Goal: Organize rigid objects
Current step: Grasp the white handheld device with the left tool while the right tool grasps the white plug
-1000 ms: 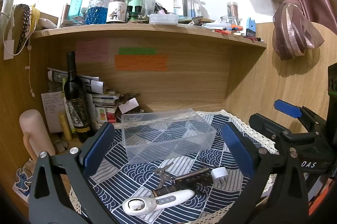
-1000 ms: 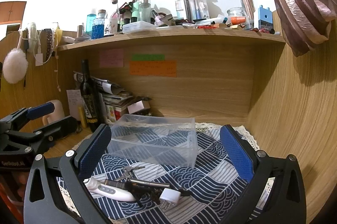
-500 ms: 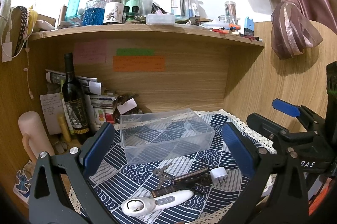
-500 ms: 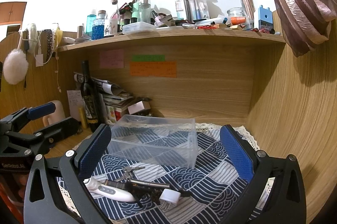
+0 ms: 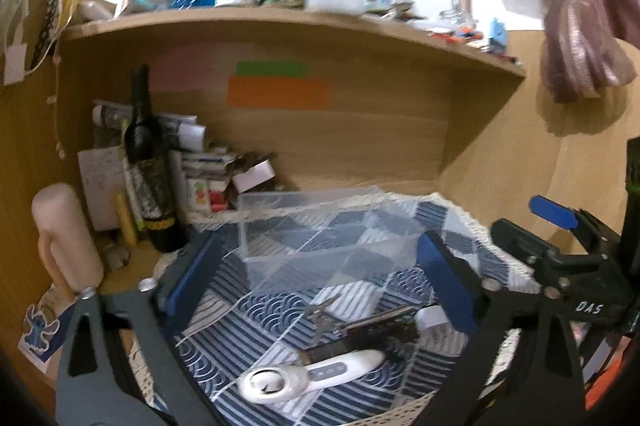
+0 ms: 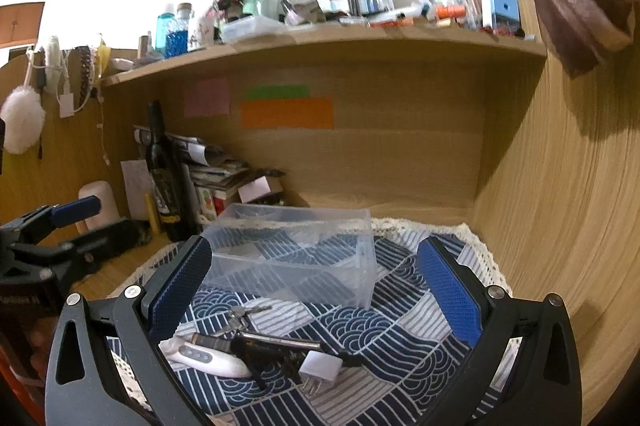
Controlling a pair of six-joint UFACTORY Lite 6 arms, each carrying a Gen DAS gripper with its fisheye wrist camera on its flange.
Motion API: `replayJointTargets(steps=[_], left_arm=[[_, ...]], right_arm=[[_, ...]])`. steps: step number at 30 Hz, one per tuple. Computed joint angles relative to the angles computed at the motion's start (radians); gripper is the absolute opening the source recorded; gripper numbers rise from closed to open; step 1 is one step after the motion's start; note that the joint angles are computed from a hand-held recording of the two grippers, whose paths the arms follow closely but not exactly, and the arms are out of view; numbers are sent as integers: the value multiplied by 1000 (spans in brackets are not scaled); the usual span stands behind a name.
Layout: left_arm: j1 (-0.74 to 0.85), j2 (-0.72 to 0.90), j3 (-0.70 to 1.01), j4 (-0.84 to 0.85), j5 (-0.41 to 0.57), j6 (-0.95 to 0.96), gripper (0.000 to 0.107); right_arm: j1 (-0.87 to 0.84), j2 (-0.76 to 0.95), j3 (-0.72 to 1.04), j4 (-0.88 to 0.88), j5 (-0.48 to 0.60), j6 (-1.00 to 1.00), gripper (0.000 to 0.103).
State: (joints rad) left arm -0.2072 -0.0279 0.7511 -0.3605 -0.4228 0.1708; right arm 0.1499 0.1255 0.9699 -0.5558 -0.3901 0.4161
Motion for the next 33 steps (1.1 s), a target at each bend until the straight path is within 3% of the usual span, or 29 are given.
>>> replayJointTargets(steps=[9, 23, 27, 31, 33], left_arm=[[109, 172, -10, -2, -9, -52, 87], [59, 473, 73, 41, -28, -199, 86], [94, 523, 87, 279, -50, -418, 77], [84, 536, 88, 287, -81, -432, 70], [91, 527, 73, 315, -98, -465, 65]], right_arm=[[-30, 129, 46, -131, 47, 113, 93], [-20, 367, 186, -483, 157, 459, 73], [-32, 429, 250, -683, 164, 683, 56], [-55, 468, 287, -857, 140, 874, 51], [-53, 478, 292, -897, 140, 911, 44]])
